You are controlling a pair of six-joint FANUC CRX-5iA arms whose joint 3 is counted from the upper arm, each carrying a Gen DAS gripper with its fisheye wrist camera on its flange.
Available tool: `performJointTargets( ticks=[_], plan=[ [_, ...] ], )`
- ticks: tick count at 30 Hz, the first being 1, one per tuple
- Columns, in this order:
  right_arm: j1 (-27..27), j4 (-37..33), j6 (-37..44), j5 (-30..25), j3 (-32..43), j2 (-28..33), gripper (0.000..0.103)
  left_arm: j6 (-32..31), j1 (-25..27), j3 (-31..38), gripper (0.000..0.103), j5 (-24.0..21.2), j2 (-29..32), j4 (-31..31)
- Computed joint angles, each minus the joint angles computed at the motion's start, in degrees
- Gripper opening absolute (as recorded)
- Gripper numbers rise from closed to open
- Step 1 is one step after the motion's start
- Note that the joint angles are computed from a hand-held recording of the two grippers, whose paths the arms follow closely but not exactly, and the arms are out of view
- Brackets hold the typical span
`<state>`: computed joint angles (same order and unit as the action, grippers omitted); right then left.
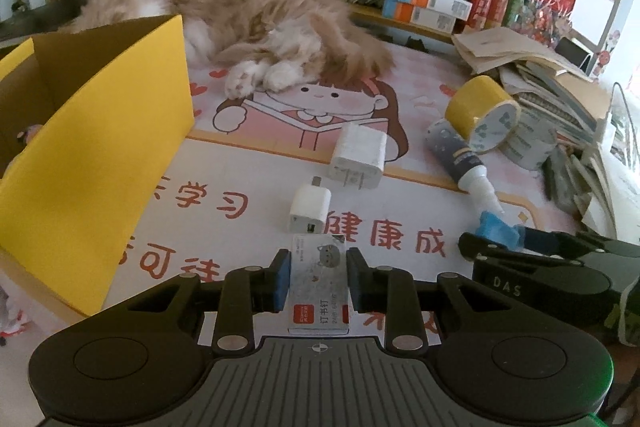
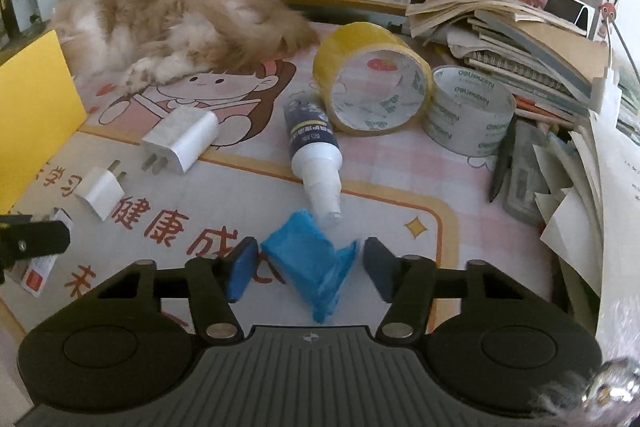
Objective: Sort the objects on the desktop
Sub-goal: 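Close the left tool on the small white box while the right tool grasps the blue sponge, then carry the white box in the left tool while the right tool carries the sponge toward the yellow box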
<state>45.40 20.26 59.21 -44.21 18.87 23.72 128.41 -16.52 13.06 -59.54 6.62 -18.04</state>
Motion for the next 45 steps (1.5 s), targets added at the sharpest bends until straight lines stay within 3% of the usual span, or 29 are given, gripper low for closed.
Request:
performJointTargets(
  ticks=[6,18,26,34,45],
  plan=[
    [-0.11,-1.71,-0.19,-0.32,-0.18,-0.96,0.041,-0.35,-0.41,-0.46,0.028,1.14,-1.03,0.29],
    [1.17,0.04,-3.67,3.01,-7.76,-8.72,0.041,0.49,-1.36,-3.35,0.028,4.35,-5.15,0.51],
    [3.16,1.39,-5.53,2.14,-11.22,-13.07,0.041,-1.01,-0.74,-7.64,0.028,7.33,-9.77,2.51],
    [6.86,4.29,-10.49,1.19,-13.78,-16.37,0.041,-8.69,2.43,-13.63,0.028,11.71,-15.0,9.62],
    [12.71,14.04,-21.67,-0.84,-17.77,-18.3,0.04,-21.38,8.03,-24.07,0.028,15.59,-23.68,20.79]
  ],
)
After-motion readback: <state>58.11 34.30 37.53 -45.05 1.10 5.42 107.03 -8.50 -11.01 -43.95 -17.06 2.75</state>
